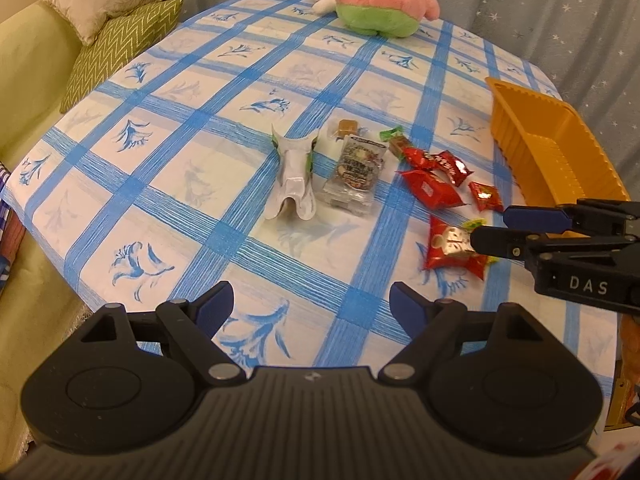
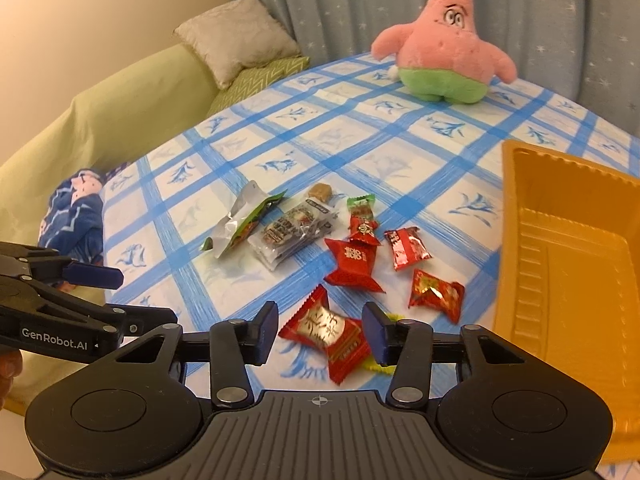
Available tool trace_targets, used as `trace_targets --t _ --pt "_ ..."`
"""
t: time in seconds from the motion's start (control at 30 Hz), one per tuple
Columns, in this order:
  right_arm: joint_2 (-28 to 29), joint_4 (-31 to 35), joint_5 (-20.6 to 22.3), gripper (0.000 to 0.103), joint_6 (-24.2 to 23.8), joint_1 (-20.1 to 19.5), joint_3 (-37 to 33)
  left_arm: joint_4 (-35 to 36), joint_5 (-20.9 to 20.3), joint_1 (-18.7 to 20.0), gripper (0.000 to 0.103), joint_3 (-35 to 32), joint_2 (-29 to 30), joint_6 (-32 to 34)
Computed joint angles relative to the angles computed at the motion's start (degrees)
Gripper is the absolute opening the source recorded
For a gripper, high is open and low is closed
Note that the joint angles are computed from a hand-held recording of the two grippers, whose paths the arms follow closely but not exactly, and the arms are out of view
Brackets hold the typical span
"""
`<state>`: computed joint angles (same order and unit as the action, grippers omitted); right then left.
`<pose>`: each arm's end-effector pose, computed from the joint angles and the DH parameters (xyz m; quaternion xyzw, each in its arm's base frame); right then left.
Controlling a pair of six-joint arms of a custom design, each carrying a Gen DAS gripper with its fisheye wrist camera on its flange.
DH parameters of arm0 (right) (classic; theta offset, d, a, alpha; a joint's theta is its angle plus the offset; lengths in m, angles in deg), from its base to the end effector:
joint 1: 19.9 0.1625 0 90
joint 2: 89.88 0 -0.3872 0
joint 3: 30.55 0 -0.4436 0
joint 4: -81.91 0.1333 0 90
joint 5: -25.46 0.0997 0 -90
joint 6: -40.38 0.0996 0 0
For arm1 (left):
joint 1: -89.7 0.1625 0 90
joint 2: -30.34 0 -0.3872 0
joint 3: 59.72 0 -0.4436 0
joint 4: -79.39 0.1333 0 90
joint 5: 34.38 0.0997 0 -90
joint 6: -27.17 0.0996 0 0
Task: Organize snacks
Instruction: 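Reach the right tool to the large red gold-lettered packet and grasp it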
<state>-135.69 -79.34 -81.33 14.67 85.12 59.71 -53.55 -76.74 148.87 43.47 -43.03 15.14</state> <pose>0.2872 -0.6669 0.0893 0.3032 -0.9140 0.2150 0.1628 -0.1339 -0.6281 0.2702 0.1029 0.9042 -0.2439 0.3353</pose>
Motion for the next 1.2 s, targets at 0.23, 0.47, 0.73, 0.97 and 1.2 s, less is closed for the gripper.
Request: trace_targets --t 0.23,0.47,0.73,0.97,1.2 --pt "2.95 2.50 -0.22 0.048 -3.18 -0.52 -3.27 0.90 0.57 1.18 0.084 -1.85 1.39 -0.12" --pt "3.53 6.44 -2.27 0.048 -4.89 -0.46 -4.14 1.70 0.56 1.89 0.083 -2.68 1.83 -0.39" --pt "3.85 5.18 -3.57 0.047 -3.08 -0.18 -3.30 0.84 0.75 2.17 0.083 -2.90 2.08 0.64" --pt "5.12 3.57 -5.77 0.033 -0.59 0.09 -4.07 -0.01 0.85 2.03 0.083 -2.46 1.98 1.81" --pt "2.59 -0.59 -4.49 0.025 2.72 0.25 -1.13 -1.49 -1.05 1.77 0.077 -2.76 2.70 4.19"
